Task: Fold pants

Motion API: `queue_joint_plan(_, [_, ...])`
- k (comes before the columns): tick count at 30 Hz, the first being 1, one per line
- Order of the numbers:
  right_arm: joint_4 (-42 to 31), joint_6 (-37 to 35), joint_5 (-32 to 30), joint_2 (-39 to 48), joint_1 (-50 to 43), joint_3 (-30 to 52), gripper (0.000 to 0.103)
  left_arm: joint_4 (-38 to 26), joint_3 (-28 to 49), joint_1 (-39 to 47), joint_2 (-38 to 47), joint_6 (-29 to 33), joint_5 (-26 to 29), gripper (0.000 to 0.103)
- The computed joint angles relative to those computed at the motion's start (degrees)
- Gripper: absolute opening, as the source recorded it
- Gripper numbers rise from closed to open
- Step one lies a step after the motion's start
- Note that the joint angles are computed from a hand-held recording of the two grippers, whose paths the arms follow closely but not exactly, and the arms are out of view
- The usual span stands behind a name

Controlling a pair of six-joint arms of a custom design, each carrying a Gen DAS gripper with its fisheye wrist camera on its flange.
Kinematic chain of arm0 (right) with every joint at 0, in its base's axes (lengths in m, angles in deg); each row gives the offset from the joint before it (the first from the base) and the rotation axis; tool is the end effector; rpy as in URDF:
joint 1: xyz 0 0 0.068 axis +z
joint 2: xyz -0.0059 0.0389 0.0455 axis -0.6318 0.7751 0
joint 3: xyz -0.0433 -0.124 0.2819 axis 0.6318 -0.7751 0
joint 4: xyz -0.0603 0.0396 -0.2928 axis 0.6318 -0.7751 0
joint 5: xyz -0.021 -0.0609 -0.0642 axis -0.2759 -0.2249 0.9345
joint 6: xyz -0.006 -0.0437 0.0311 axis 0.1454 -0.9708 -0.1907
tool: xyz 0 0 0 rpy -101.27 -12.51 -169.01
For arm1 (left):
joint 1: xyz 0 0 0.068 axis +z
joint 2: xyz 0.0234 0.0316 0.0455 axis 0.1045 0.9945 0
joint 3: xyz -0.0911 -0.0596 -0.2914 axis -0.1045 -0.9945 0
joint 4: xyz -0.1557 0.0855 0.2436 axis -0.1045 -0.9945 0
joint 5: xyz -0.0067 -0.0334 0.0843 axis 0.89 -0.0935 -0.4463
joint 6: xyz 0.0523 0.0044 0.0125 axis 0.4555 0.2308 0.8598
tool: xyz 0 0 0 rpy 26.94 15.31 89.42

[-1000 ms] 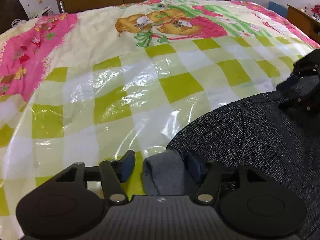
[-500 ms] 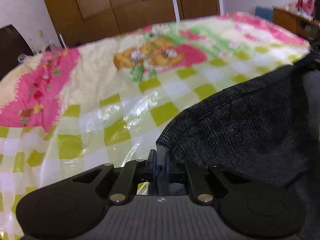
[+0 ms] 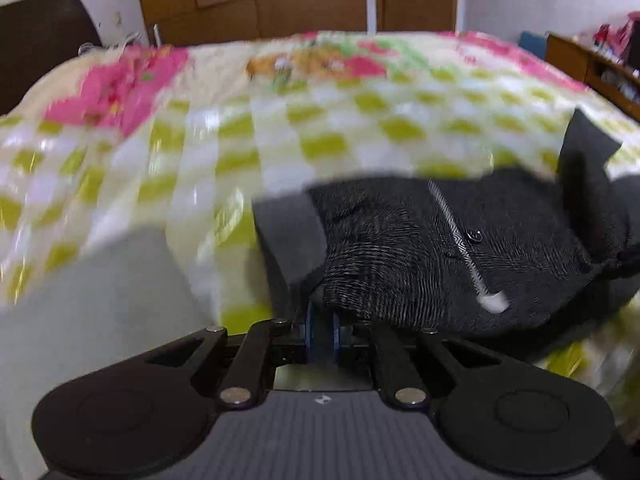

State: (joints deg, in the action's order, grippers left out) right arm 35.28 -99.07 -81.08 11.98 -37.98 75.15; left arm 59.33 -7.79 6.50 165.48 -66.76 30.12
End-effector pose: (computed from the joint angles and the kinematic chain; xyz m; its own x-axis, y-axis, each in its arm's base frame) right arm 0.2723 0.0199 0.1679 -0.5346 -0.5966 -0.5985 -0.7213 0.6912 -0.0447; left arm 0.2889 -0.0062 0.1103 -0.6664 0.3444 -0.6613 0.4143 0.9084 0.0556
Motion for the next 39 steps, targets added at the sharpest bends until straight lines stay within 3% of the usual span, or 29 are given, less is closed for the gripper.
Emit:
queue_joint_plan(4, [7.8, 3.4, 3.1, 3.1, 5.2, -5.0, 0.003, 4.0, -3.7, -0.4, -0.5, 0.4, -2.1, 0.022])
queue_joint_plan(11, [5.5, 4.4, 4.8, 0.5, 6.0, -7.0, 0.003, 7.5, -7.0, 1.7, -1.8, -1.2, -2.6, 0.022])
queue_joint_plan(17, [12.8, 8.5, 8.8, 4.4, 9.3, -10.4, 0.007, 9.9, -11.1, -1.9, -10.7, -2.5, -2.7, 0.022])
queue_joint_plan(19, [13.1, 8.7, 9.1, 4.8, 9.9, -10.4, 0.008, 10.7, -10.4, -5.0, -8.9, -2.5, -3.3, 0.023])
queue_joint_plan(24, [12.1, 9.0, 8.3, 4.4, 8.7, -10.3, 0.009, 10.9, -5.7, -12.4, 4.5, -1.1, -12.7, 0.022])
queue_joint_plan(26, [10.8, 9.8, 7.4, 2.3, 7.0, -10.5, 0.009, 10.6, -6.3, -14.0, 2.9, -0.6, -14.4, 0.022])
queue_joint_plan(32, [4.6, 12.3, 2.9, -4.1, -4.8, -8.7, 0.015, 5.6, -5.4, -19.5, -4.7, -3.6, -11.7, 0.023])
queue_joint_plan(35, [3.8, 14.1, 1.7, -1.9, -12.3, -4.7, 0.025, 3.6, -2.9, -24.6, -4.8, -7.6, -8.3, 0.023])
queue_joint_plan(39, [7.0, 18.5, 0.8, 4.2, -21.6, 0.3, 0.031, 3.9, 1.7, -32.4, -0.5, -8.9, -6.1, 0.032])
